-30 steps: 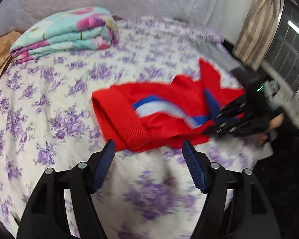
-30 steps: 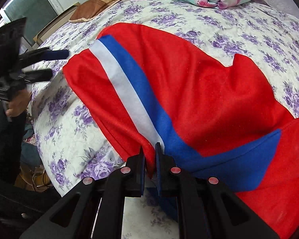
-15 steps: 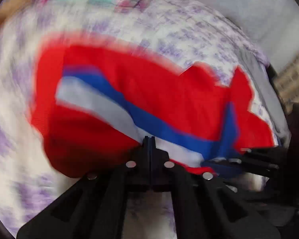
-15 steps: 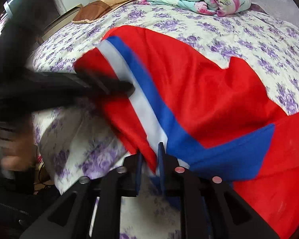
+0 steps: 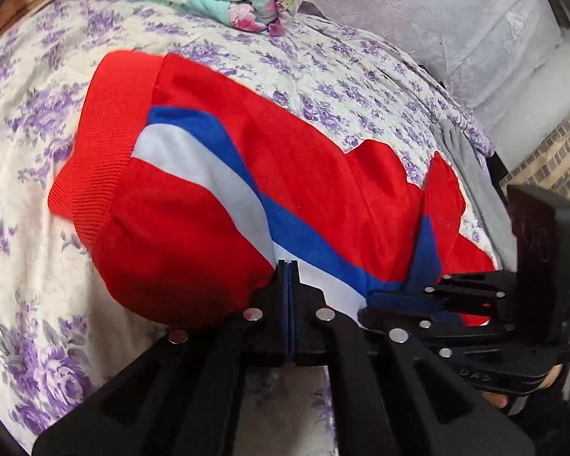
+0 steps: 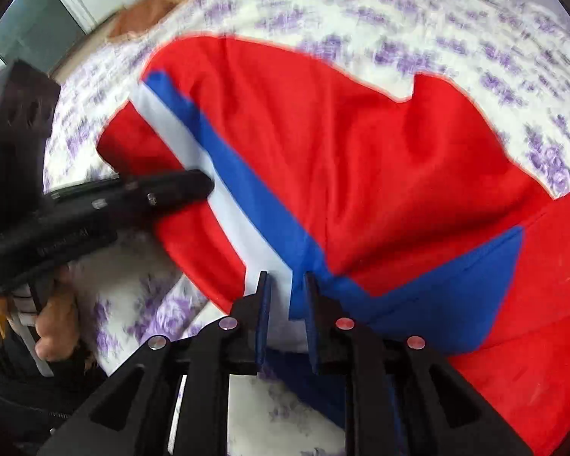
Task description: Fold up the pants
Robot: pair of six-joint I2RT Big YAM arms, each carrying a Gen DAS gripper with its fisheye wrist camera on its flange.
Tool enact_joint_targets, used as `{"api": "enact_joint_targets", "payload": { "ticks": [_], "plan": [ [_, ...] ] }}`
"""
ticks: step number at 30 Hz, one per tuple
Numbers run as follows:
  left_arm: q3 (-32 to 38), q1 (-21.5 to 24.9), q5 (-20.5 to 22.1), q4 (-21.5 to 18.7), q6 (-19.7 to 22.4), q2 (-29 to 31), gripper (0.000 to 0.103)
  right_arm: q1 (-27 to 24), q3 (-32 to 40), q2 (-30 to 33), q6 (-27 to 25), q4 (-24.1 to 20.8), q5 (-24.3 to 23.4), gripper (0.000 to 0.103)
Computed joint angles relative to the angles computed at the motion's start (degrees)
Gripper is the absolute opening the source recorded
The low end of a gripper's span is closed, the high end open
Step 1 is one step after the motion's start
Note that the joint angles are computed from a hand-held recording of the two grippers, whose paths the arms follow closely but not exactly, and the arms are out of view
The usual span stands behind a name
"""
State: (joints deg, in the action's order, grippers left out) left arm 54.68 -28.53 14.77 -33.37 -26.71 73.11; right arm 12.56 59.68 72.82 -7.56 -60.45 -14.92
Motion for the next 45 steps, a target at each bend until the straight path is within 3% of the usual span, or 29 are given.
{"api": "enact_joint_targets", "payload": {
  "ticks": [4,5,6,7,10,15,19,27,28,29,30,32,36,38,41,45],
  "plan": [
    [0.3,-0.2,-0.6,0.3,1.2,0.4,0.002,-5.3,7.1,1.7,2.3,-7.3,-5.3,0.022],
    [0.1,0.0,-0.3,0.6,1.3,0.3,0.002,-8.1,9.5,1.3,3.9,-7.4,-3.9,0.038],
    [0.0,0.0,-0.2,0.8,1.4,0.3,0.002,-10.3,12.0,1.7,5.6,-7.8,-1.5,0.064],
    [-0.1,-0.1,-0.5,1.2,1.3,0.2,0.002,-12.5,15.4,3.0,7.2,-8.8,2.0,0.070],
    [-0.1,-0.9,-2.4,1.6,1.7,0.3,0.002,-17.5,27.4,11.6,10.8,-14.6,13.8,0.070],
    [-0.1,-1.8,-4.6,1.8,2.5,0.2,0.002,-22.1,37.6,23.2,16.4,-21.8,22.3,0.069],
    [-0.7,-0.4,-1.3,2.9,1.8,0.2,0.002,-23.1,39.4,26.9,20.9,-21.8,24.6,0.068],
    [-1.3,-0.2,-0.5,3.6,2.0,-0.2,0.002,-24.2,46.0,36.5,27.0,-25.6,28.0,0.068],
    [-1.3,0.0,-0.2,3.7,1.9,-0.2,0.002,-24.3,45.0,36.3,26.6,-24.5,27.6,0.068],
    [-1.2,0.1,0.0,3.7,1.9,0.0,0.002,-24.4,43.9,35.6,26.0,-23.1,27.2,0.061],
    [-1.2,0.1,0.2,3.8,2.0,0.0,0.002,-24.6,43.0,34.8,25.1,-22.0,26.7,0.032],
    [-1.3,0.1,0.3,3.8,2.0,-0.1,0.002,-26.0,40.2,31.9,23.5,-20.4,23.2,0.009],
    [-1.4,0.1,0.2,4.0,2.0,-0.1,0.002,-30.2,31.4,21.0,19.5,-14.3,16.4,0.007],
    [-1.3,0.0,0.2,3.6,2.3,-0.1,0.001,-33.7,26.5,13.9,17.1,-11.9,10.3,0.007],
    [-0.1,-0.5,-0.8,1.3,4.9,-0.1,0.001,-42.3,19.4,3.0,12.5,-10.2,0.4,0.007],
    [2.1,-1.3,-3.0,-3.6,9.3,0.2,0.001,-55.3,7.3,-6.3,6.2,-8.0,-9.0,0.007]
  ]
}}
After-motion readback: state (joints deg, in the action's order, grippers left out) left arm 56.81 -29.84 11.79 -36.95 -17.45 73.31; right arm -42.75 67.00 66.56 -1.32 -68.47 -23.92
